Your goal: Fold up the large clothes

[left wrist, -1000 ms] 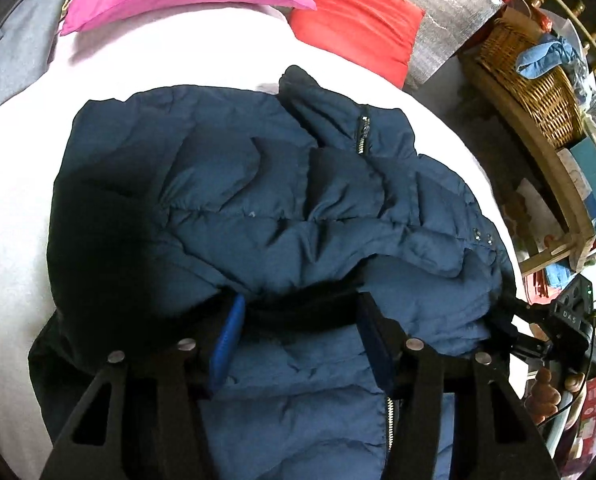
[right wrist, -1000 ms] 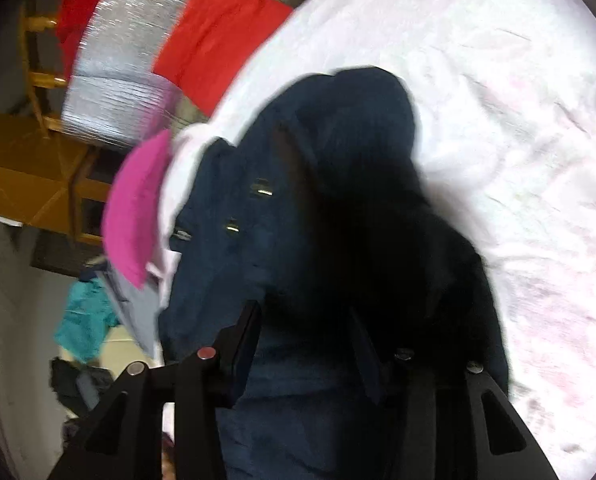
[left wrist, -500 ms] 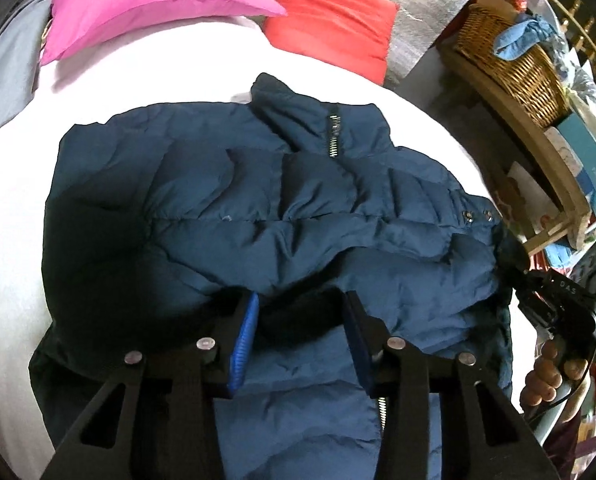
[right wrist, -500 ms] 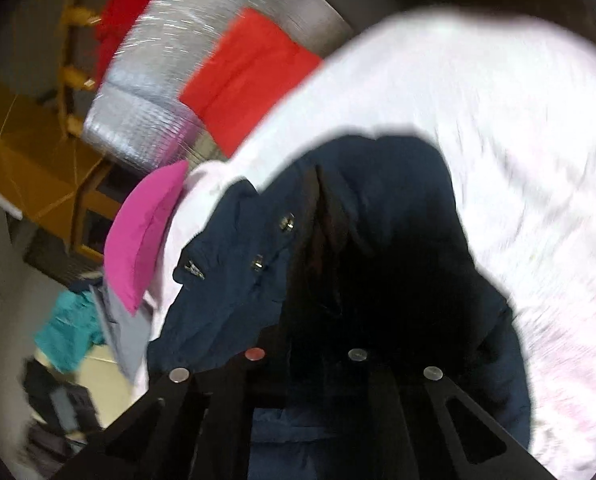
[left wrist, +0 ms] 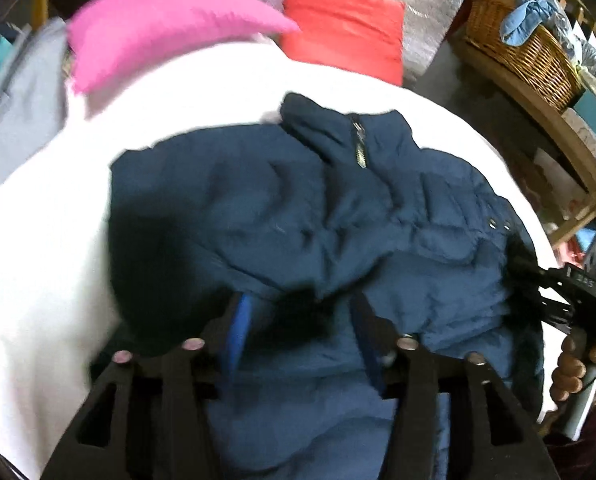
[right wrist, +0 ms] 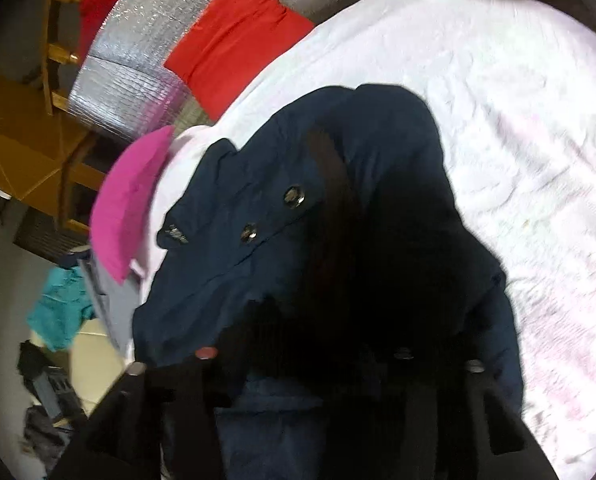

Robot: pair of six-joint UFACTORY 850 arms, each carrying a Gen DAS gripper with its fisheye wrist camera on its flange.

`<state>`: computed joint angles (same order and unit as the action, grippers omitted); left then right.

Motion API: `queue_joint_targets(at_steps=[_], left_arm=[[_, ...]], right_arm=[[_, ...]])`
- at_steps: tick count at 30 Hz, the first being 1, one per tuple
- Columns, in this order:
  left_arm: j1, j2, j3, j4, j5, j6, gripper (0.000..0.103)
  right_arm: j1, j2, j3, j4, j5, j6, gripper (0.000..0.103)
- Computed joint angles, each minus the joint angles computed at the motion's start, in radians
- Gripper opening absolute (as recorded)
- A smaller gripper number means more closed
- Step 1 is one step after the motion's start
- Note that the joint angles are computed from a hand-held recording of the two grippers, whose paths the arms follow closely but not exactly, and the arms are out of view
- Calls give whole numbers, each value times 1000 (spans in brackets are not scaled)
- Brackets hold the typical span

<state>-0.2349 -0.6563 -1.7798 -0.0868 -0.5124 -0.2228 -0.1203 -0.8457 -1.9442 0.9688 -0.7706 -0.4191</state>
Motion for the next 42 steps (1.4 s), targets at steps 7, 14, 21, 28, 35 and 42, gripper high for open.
queue_joint_targets(at_steps=[7,14,21,28,35,42], left_arm=[[10,-64,-52,217,-92,-200,61],[-7,-24,-9,210,-52,-143,61],[-13,-42,-21,269,-94,-162,61],[-8,48,54,50,29,-6,61],[-38,-23,-33,-33,-8,38,61],[-54,-102,-112,22,-94,17,64]], right_arm=[[25,-7,18,54,45,-35,27],[53,104,138,-43,255,-86,10],[49,30,27,-246,114,73,17],[0,120,105,-172,67,52,45],[63,185,197,-14,163,-221,41],[120,27,16,-284,95,-49,40]])
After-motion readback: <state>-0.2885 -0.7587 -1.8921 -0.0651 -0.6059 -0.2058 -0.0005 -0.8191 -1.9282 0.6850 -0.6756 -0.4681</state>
